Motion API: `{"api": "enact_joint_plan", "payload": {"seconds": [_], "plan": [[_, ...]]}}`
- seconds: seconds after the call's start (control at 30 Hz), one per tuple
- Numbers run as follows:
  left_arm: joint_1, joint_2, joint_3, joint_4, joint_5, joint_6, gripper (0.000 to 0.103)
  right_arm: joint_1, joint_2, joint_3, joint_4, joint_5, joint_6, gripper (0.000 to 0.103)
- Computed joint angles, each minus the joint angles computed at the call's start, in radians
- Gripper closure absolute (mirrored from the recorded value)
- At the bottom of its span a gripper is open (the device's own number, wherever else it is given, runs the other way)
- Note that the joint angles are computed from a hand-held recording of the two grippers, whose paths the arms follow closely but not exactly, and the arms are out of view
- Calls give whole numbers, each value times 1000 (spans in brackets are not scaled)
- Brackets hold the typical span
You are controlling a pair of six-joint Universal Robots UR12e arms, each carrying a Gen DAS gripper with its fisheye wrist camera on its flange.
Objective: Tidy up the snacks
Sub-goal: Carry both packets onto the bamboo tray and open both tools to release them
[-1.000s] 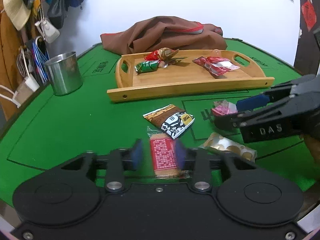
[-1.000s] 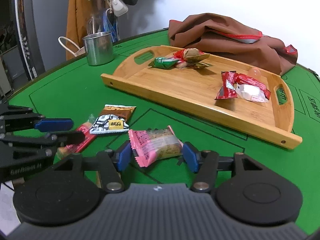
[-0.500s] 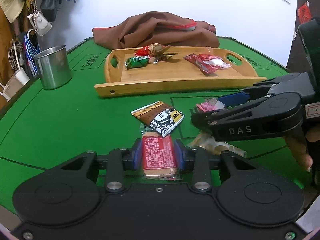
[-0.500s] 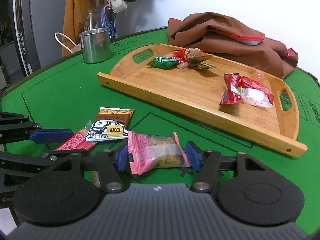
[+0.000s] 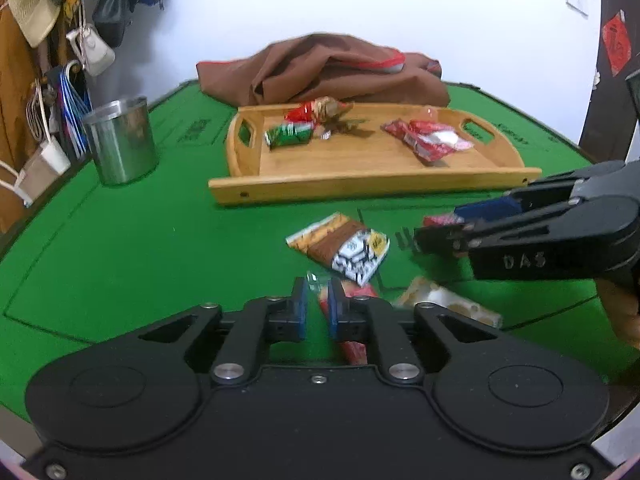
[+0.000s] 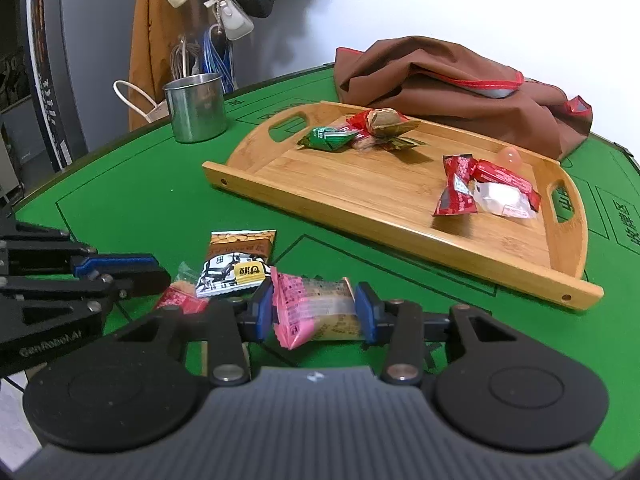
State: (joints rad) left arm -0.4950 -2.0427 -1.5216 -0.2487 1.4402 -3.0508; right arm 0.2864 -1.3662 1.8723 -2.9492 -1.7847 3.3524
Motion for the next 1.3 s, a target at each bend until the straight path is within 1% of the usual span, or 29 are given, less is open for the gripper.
{"api": "enact_joint_plan", "payload": {"seconds": [0.03, 0.1, 0.13, 0.17, 0.27, 0.3, 0.33, 0.37, 0.43, 0.47, 0.57, 0.63, 0.73, 0.77, 0.83, 0.87, 0.93, 1.03, 1.1, 1.17, 1.23, 1.27, 1.3], "plan": [[1, 1, -2, -6, -6, -5, 89, 1, -1, 2, -4, -6, 0, 56], [0, 3, -9, 2, -8, -4, 77, 5, -2, 6, -9, -19, -1, 55], [0, 3, -10, 3, -12, -7, 59, 6, -3, 8, -14, -23, -2, 55], [1, 4, -10, 0, -29, -7, 52, 6, -4, 11, -18, -26, 0, 55], [0, -1, -1, -29, -57, -4, 53, 9, -7, 15, -27, -40, 1, 55], [-3, -6, -2, -13, -50, -1, 53, 9, -9, 16, -28, -45, 2, 55], [-10, -10, 0, -6, -27, 10, 54, 9, -11, 18, -30, -45, 5, 55], [-14, -12, -1, 5, -9, 19, 56, 8, -14, 20, -31, -44, 10, 55], [-16, -12, -1, 12, -10, 16, 67, 5, -20, 27, -29, -35, 16, 56], [-15, -12, 2, 4, -17, 17, 68, 3, -23, 30, -29, -30, 17, 55], [-9, -9, 4, -14, -47, 17, 68, 1, -27, 36, -22, -19, 17, 48], [-9, -6, 1, -7, -37, 21, 68, 0, -29, 40, -12, -10, 18, 42], [-6, -4, 0, -3, -31, 12, 68, 2, -28, 43, -8, -13, 19, 39], [-5, -3, 0, 0, -29, 10, 70, 1, -28, 44, -8, -12, 21, 38], [-3, -2, -1, 8, -22, 6, 70, 0, -27, 43, -2, -8, 28, 33], [-3, -2, -1, 11, -20, 6, 70, -1, -26, 43, 1, -7, 34, 31], [-2, -2, 1, 17, -15, 4, 70, -5, -24, 41, 9, -3, 53, 25], [-1, -4, 5, 20, -7, 0, 70, -12, -23, 40, 13, 10, 92, 22], [-1, -4, 5, 25, 0, 0, 70, -11, -22, 33, 31, 8, 92, 22], [0, -3, 3, 33, 0, -3, 70, -5, -21, 27, 43, 0, 75, 33], [2, -2, 2, 41, -4, -8, 70, 3, -19, 24, 46, -13, 47, 39], [2, -2, 2, 46, -4, -10, 70, 6, -20, 25, 37, -11, 32, 45], [3, -1, 2, 50, -3, -12, 70, 11, -20, 23, 36, -22, 23, 49]]}}
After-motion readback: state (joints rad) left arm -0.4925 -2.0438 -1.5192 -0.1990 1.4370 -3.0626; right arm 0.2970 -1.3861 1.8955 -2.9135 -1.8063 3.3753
